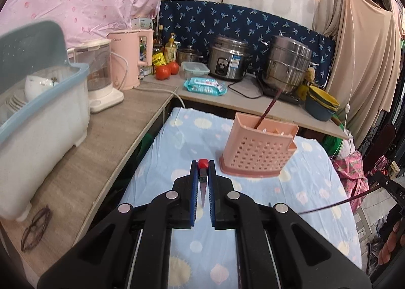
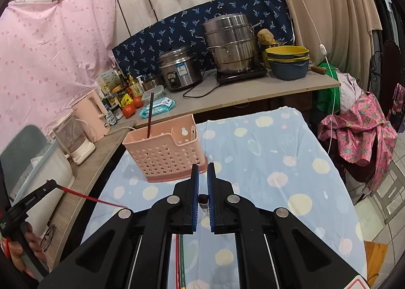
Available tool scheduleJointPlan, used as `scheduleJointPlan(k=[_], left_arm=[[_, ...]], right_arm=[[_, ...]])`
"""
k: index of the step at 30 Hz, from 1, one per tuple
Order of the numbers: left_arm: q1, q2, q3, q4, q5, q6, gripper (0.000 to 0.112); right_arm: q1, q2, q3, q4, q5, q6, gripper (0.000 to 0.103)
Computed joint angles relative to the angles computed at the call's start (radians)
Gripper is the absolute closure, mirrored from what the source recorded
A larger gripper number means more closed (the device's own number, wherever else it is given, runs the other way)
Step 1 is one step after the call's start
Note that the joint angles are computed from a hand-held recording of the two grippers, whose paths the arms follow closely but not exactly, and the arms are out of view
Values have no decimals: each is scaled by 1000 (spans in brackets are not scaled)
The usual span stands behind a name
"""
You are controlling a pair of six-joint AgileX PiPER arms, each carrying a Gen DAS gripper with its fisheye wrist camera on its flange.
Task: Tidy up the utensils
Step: 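Lift the red chopstick with the left tool toward the basket while the right tool carries its chopstick there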
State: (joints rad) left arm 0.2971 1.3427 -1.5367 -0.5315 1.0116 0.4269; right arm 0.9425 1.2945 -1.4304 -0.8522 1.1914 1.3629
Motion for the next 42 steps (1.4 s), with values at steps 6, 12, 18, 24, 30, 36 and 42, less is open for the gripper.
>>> scheduleJointPlan(k=[6, 12, 18, 24, 30, 36, 42], left_arm=[[-56, 98, -187, 18, 9, -63, 105], [-122, 218, -441, 47, 32, -149, 105], [-182, 315, -632, 92, 57, -221, 105], [-172, 274, -490, 53, 36, -178, 105], [-146, 228, -305, 55, 6, -139, 105], [-124, 221, -222, 88, -23, -133, 105], [-104, 228, -216, 86, -34, -136, 105]], right_arm=[[-132, 60, -123, 61, -90, -122, 97], [-224, 159, -305, 103, -150, -235, 102], [-283, 249, -450, 166, -154, -338, 102], [-290, 218, -280, 236, -179, -317, 91], [-337, 256, -113, 355, -266, -337, 77], [-392, 369, -71, 481, -338, -426, 76], [-436, 487, -118, 553, -360, -519, 76]])
